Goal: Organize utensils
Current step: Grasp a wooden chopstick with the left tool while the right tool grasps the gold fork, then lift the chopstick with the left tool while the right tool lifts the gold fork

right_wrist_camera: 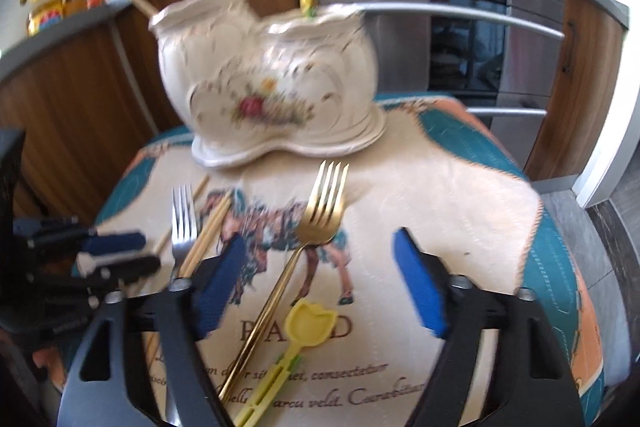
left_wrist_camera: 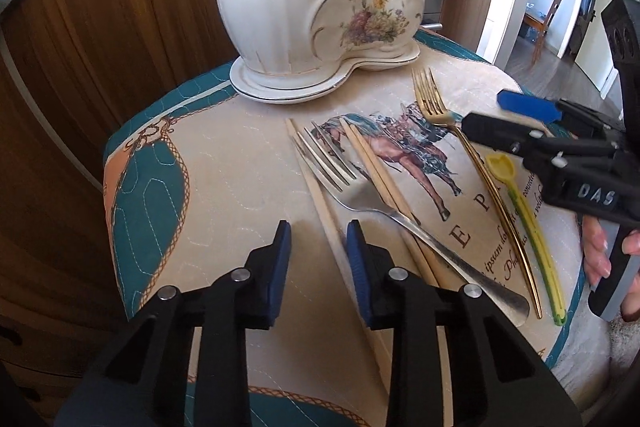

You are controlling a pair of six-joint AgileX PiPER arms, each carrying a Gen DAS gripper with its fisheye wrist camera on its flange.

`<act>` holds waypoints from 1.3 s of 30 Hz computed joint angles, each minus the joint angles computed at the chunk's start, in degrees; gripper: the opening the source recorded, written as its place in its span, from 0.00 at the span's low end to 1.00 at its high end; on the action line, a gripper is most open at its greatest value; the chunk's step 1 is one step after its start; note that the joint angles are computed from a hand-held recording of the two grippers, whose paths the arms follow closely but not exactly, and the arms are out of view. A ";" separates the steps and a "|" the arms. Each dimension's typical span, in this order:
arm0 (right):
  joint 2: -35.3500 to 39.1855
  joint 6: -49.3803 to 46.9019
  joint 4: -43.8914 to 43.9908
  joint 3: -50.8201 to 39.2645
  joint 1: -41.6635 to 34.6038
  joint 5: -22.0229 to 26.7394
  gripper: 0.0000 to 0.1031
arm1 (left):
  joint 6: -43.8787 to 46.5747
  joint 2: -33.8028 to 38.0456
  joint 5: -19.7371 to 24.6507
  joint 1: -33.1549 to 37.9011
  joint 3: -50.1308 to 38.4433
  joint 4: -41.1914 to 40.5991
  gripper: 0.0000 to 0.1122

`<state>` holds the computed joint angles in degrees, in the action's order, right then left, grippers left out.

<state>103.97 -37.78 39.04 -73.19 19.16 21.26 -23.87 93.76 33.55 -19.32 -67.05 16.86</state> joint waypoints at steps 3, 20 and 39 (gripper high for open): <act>1.47 4.74 -5.72 -3.01 1.12 2.68 0.52 | 2.24 0.11 0.15 1.56 -0.43 -2.09 0.17; 4.81 15.17 -14.29 -8.47 2.58 8.58 0.11 | 10.43 3.71 4.54 4.48 -6.97 -6.89 0.08; -6.36 -42.50 48.94 6.92 -6.20 10.52 0.06 | 37.20 -14.91 -11.23 12.99 8.23 -35.69 0.05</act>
